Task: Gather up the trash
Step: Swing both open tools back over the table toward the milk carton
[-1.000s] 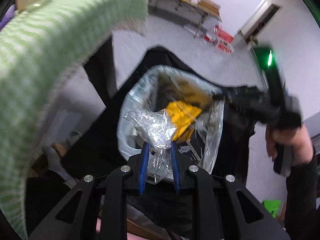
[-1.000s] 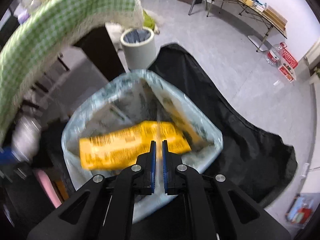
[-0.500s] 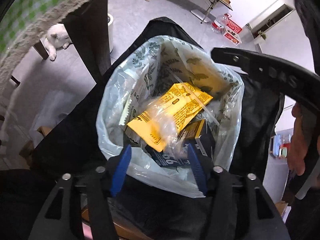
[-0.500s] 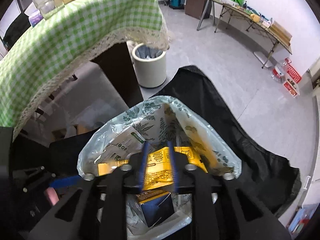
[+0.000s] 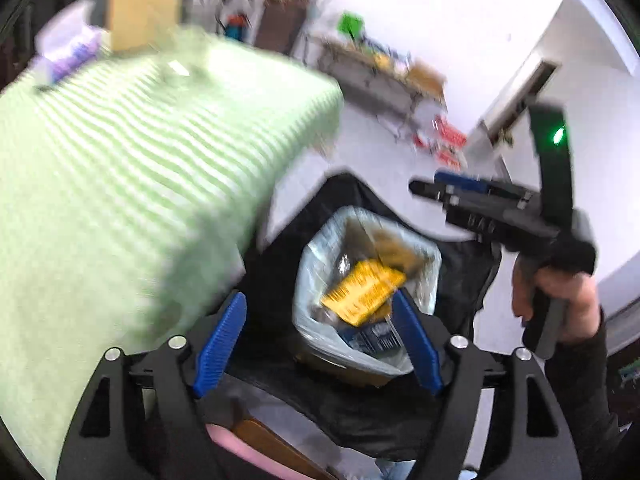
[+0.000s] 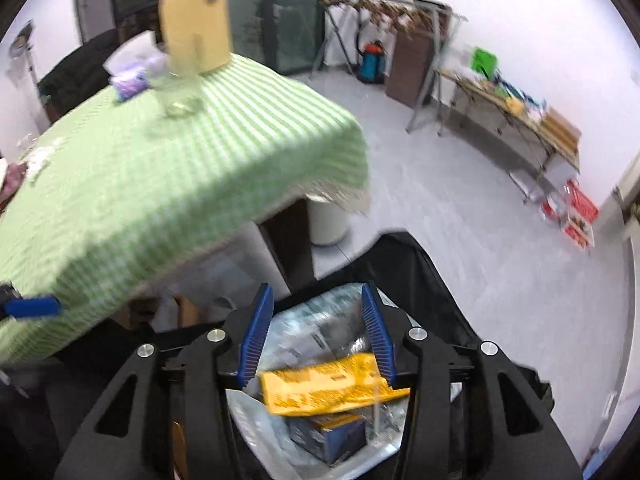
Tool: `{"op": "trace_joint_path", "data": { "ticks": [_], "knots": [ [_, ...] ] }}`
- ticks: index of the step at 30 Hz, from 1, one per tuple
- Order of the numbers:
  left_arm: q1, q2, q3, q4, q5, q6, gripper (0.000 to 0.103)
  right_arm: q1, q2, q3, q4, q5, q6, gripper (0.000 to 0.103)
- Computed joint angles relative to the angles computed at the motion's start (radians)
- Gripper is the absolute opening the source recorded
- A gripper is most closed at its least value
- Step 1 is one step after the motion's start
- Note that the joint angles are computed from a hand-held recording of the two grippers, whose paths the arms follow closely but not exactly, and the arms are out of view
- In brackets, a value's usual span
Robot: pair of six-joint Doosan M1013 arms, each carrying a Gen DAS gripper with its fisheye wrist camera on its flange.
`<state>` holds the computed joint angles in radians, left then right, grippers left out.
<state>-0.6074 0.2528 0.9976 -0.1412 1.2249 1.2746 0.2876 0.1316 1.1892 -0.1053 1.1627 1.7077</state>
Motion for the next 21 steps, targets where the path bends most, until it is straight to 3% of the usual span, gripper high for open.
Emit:
{"op": "trace_joint_path", "data": {
  "ticks": [5,9,16,21],
  "knots": [
    [0.034,-0.094,0.058,0.159,-0.052,-0.079,0.077,0.075,0.012,-0.064,0.002,-0.050,-0.054,0.053],
    [0.089,-0.184,0.133,0.271,-0.088,-0.159,0.082,0.127,0.029,-0.113,-0.005,-0.072,-0.095,0.055],
    [0.190,-0.292,0.214,0.385,-0.113,-0.276,0.087,0.209,0.072,-0.195,0.007,-0.088,-0.164,0.059],
    [0.215,-0.347,0.250,0.549,-0.109,-0.374,0.089,0.253,0.118,-0.255,0.044,-0.104,-0.216,0.063]
  ]
}}
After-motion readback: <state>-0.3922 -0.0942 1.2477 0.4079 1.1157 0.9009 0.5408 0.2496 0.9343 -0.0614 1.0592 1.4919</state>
